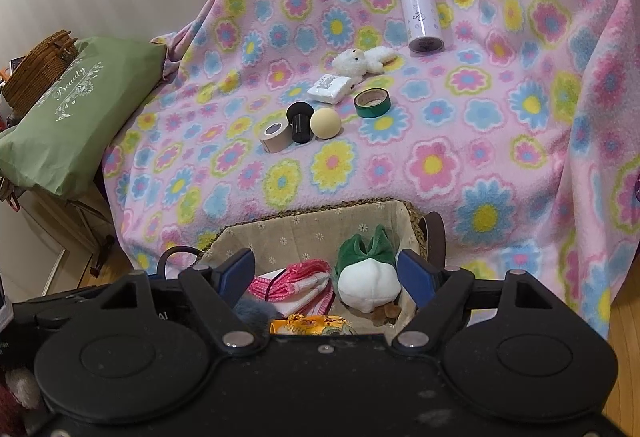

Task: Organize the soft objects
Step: 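Carry scrunchie and yellow pouch to the basket and lower them in, then open both tools inside the basket to release the scrunchie and pouch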

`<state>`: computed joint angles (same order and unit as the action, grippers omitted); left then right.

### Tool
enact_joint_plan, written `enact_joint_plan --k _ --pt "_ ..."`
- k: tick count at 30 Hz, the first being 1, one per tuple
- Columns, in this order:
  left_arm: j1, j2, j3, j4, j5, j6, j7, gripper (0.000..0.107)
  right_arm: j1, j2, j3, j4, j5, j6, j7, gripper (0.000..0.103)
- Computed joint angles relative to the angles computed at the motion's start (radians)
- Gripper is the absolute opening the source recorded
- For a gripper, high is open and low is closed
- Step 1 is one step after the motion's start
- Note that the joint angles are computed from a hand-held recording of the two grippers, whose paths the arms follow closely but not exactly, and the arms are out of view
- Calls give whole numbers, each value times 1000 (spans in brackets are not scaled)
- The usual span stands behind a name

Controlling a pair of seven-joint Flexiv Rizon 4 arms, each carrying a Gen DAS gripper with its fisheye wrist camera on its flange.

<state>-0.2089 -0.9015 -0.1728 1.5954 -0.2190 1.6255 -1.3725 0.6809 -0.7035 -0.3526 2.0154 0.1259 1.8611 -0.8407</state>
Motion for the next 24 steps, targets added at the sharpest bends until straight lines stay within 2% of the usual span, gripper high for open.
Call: enact_joint_plan --k 12,16,24 --pt "-23 1 40 -3 7 7 -9 78 -7 -1 8 -1 -3 -5 2 80" --pt "-33 -1 54 -6 9 9 -15 87 -14 2 15 0 -10 -10 5 81" --pt "-42 0 68 -7 14 9 -19 87 -19 5 20 2 -16 -15 14 82"
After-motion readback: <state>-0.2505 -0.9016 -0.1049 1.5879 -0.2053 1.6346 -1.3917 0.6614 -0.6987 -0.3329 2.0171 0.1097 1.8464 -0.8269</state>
